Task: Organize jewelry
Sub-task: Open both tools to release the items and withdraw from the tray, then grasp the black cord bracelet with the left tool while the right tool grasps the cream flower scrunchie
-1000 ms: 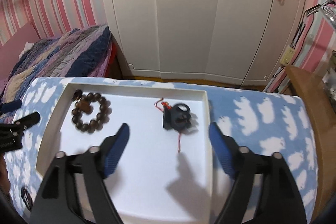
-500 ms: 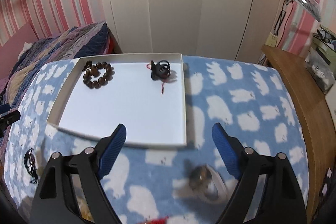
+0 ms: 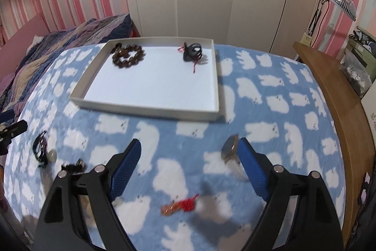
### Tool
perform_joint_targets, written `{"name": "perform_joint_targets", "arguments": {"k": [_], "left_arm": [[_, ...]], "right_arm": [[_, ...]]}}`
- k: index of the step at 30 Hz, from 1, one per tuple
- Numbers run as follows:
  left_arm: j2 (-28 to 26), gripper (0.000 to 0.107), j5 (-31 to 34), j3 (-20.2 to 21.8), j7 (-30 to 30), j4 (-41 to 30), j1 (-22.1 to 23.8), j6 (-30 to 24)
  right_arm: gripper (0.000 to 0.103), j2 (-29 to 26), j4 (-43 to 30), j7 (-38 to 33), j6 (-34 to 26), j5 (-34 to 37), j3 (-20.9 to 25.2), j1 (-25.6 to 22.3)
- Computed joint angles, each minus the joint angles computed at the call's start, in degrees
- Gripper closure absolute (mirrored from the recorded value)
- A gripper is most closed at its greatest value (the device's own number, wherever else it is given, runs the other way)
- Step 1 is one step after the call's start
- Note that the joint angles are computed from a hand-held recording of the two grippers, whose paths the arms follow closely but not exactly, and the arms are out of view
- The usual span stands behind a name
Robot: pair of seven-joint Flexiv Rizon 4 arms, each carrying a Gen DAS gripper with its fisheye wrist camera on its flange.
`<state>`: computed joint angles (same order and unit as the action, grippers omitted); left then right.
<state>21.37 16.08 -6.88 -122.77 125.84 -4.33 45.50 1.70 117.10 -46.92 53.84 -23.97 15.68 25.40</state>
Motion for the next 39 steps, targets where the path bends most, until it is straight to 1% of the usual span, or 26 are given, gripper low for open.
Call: {"name": "perform_joint_targets", "arguments": {"k": [3,9,17,23,26,28,36,37,39], "left_arm": [[1.43,0.007,-1.43,0.4,-0.86,2.15,-0.83,0.81],[3.8,0.007,-1.78,-0.51,-1.53,4.19,-1.38,-0.19],[6.95,0.008,-2.26,-0.98,-2.41,7.42,-2.01,-0.89],[9.39,0.008,-2.67,0.38,-0.69,10.0,-1.53,-1.87],[10.26,0.012,-2.92,1.74,0.83,11.1,-0.59,-2.1],[10.43,0.013,-3.5,2.75,2.13,11.83,0.0,-1.62],[9.65,0.014,-4.26,4.12,6.61,13.16,2.67,0.58],[9.46,0.015,-4.42,4.39,7.14,13.33,2.94,0.82],[8.88,0.021,-5.02,5.18,8.59,13.7,3.39,1.25]], "right_arm": [[0.019,1.68,1.78,-0.18,0.26,1.62,0.79,0.28],[0.019,3.47,3.94,0.73,0.19,3.01,1.89,0.92],[0.019,3.65,4.81,0.72,-1.22,5.27,3.15,2.96],[0.019,3.13,4.4,0.51,-3.71,6.91,3.77,4.61],[0.019,2.65,3.78,0.41,-4.59,7.33,4.01,5.44],[0.019,1.86,3.03,0.6,-5.21,7.16,4.19,6.08],[0.019,-2.38,-0.19,1.01,-7.24,6.47,4.35,8.65],[0.019,-2.7,-0.43,1.2,-7.48,6.14,4.34,8.93],[0.019,-3.4,-0.9,1.69,-8.05,5.54,4.3,9.45]]}}
